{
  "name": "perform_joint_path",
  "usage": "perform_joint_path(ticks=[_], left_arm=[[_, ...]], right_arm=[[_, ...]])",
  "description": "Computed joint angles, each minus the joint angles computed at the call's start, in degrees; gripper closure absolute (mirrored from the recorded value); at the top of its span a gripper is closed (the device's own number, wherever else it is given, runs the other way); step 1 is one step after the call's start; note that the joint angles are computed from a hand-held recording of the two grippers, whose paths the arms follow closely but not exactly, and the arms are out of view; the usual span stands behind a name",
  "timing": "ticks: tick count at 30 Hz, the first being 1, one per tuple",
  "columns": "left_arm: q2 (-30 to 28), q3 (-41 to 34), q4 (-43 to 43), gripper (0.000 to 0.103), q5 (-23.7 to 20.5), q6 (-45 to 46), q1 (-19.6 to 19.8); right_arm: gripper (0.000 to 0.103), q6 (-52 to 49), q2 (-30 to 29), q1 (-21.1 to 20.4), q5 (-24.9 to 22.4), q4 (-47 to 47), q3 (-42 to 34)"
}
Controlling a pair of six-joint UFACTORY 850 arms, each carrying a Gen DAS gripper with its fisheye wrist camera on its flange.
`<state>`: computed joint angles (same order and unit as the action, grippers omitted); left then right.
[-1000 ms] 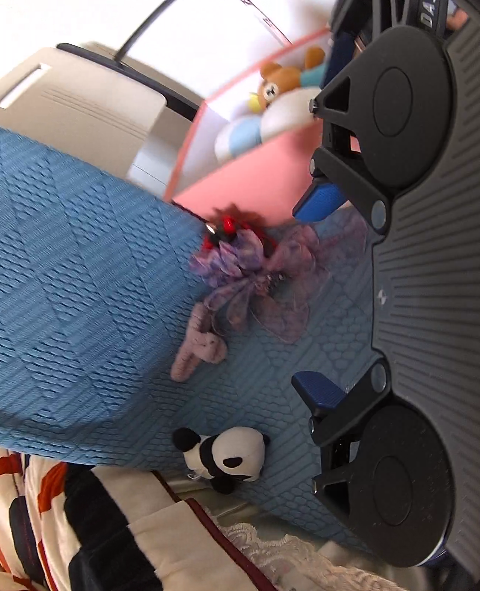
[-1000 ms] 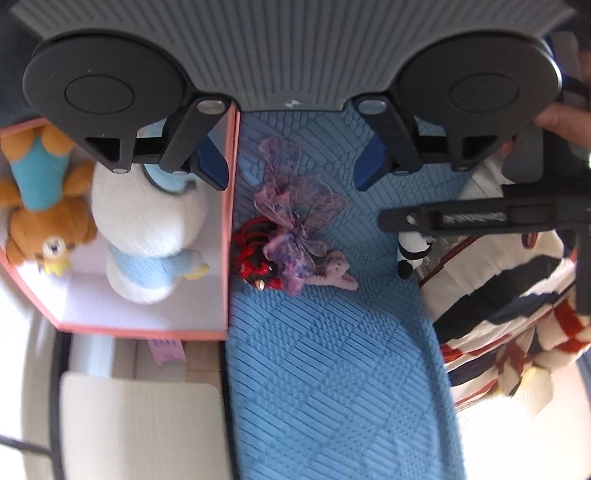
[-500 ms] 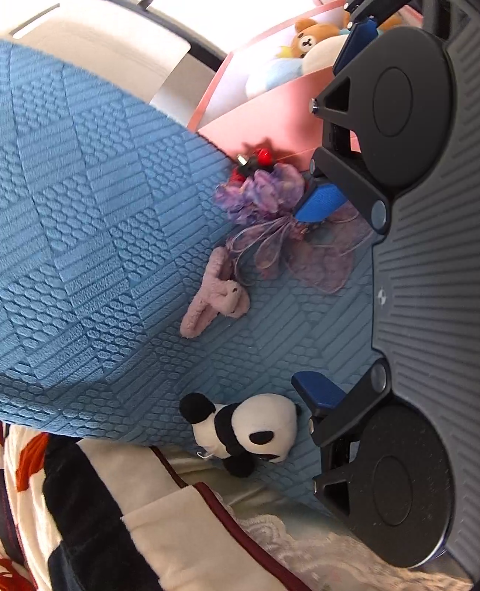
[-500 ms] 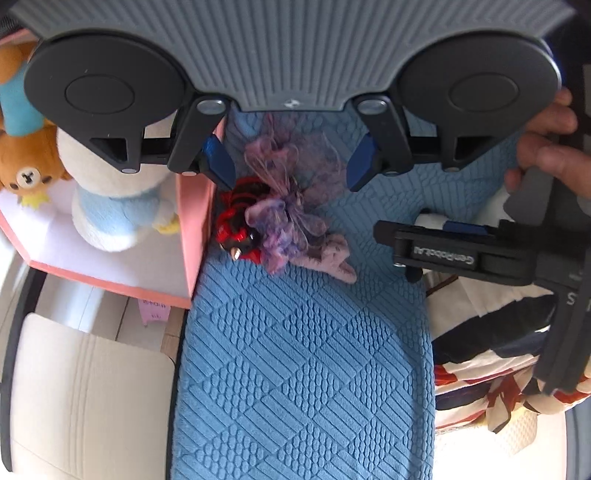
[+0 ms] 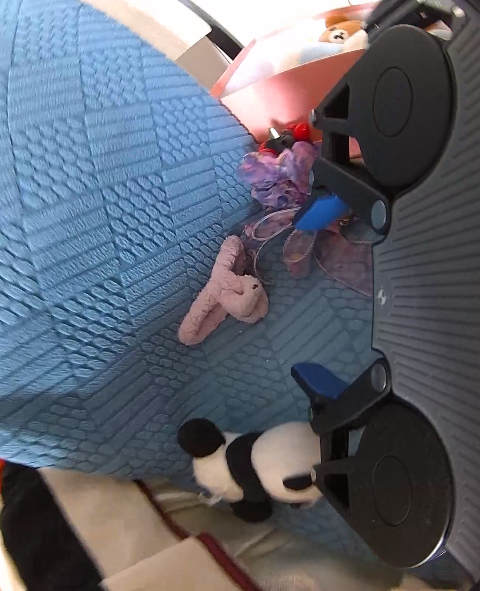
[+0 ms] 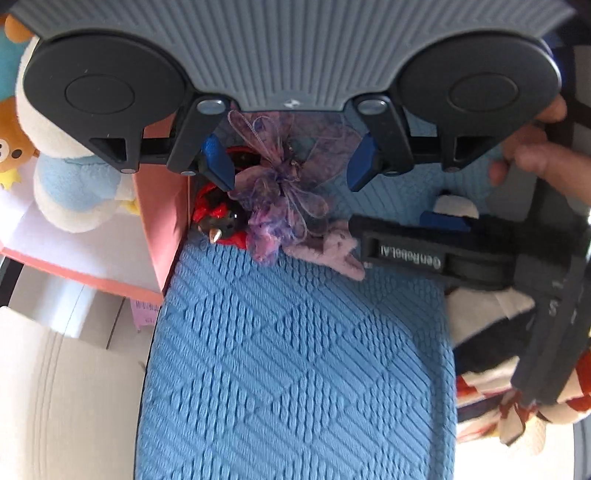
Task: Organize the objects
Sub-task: 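Move left gripper to pink bunny while right gripper approaches purple ribbon bow, then close left gripper on pink bunny while right gripper closes on purple bow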
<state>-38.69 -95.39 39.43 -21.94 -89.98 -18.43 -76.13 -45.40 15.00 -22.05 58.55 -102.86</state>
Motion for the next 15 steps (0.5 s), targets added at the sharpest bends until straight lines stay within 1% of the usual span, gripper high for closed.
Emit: perform_joint_path(ticks=[2, 3, 5, 8, 10, 12, 14, 15], left_arm=[[-1.0, -0.8, -5.5, 0.032, 1.9, 3.9, 0.9], [-1.5, -1.3, -6.6, 0.034, 2.3, 4.8, 1.2], [-2.7, -2.8, -8.0, 0.037, 1.9, 6.5, 1.5], [-4.6, -5.2, -9.5, 0.037, 1.1, 8.8, 1.9], [-5.8, -7.0, -11.3, 0.037, 0.4, 10.8, 2.3], [-6.6, -7.8, -12.2, 0.037, 0.8, 11.0, 2.7], [-7.6, -9.1, -15.9, 0.037, 0.8, 14.3, 3.3], [-8.3, -10.2, -16.5, 0.037, -0.4, 15.3, 3.4]], right_arm=[[0.034, 3.9, -1.5, 0.2, 0.2, -4.1, -1.8], [0.034, 5.9, -2.1, 0.4, 0.5, -6.3, -2.4], [0.034, 10.2, -3.4, 0.5, 0.4, -10.5, -3.9], [0.034, 15.5, -5.2, 0.7, -0.8, -15.2, -6.5], [0.034, 17.6, -6.4, 0.8, -1.8, -17.1, -8.2], [0.034, 18.2, -7.3, 0.9, -2.7, -17.7, -9.4], [0.035, 18.5, -7.8, 0.9, -3.2, -18.3, -10.0], [0.035, 18.8, -8.2, 0.9, -3.6, -18.7, -10.5]])
